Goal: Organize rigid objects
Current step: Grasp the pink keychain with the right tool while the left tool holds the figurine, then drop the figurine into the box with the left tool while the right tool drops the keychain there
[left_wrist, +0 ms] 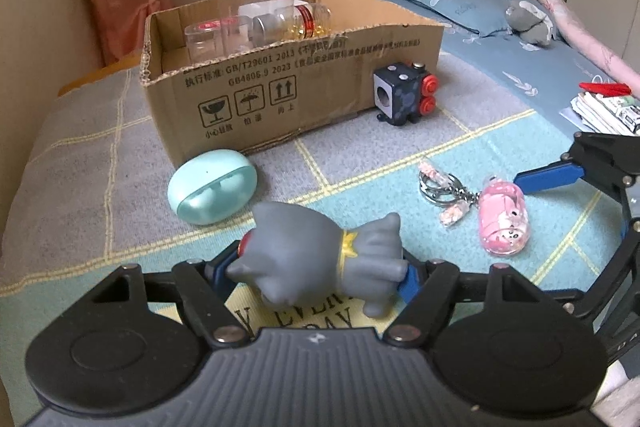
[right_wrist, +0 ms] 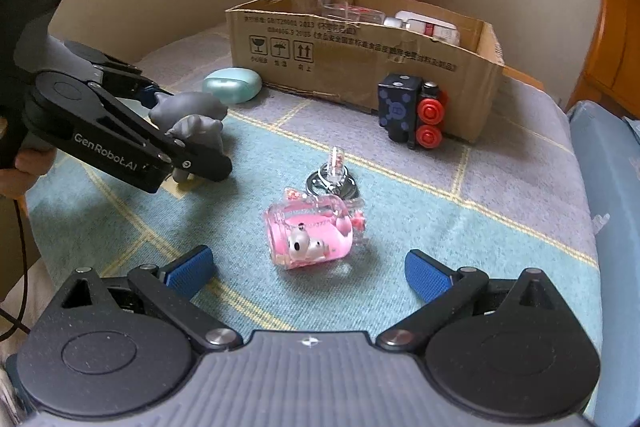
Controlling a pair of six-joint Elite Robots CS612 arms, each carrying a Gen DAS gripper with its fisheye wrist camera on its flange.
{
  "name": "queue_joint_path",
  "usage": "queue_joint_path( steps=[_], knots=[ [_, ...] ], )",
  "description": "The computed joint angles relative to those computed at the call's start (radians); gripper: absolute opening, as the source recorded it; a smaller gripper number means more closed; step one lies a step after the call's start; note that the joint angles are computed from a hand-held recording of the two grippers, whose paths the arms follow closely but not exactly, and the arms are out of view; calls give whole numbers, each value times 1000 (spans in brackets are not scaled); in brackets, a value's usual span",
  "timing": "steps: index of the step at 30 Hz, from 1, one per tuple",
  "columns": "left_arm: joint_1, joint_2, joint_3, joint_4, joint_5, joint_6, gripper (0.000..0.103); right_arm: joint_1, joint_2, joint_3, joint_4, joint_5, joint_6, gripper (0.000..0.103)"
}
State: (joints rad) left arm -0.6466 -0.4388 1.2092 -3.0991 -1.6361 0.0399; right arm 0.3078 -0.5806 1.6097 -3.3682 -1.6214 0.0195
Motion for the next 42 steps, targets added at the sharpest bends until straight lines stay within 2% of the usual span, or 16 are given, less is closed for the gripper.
queue_joint_path(
  steps=[7, 10, 18, 22, 26, 31, 42],
  knots=[
    [1, 1, -4, 6, -3, -5, 74, -9, 10, -32, 19, 42, -70, 99],
    [0, 1, -3, 6, -1, -2, 74, -10, 12, -40, 21, 49, -88, 91],
    [0, 0, -5, 14, -2, 3, 73, -9, 10, -51, 31, 25, -133, 58],
    [0, -4, -4, 26, -1, 12, 72, -5, 8, -50, 34, -8, -135, 58],
    [-4, -16, 3, 56, 17, 34, 72, -8, -3, -46, 61, -11, -114, 58],
    [-1, -42, 22, 90, 5, 67, 72, -5, -28, -32, 93, -32, -146, 58],
    [5, -100, 53, 105, -1, 154, 72, -16, -88, -8, 129, -9, -180, 57]
  ],
)
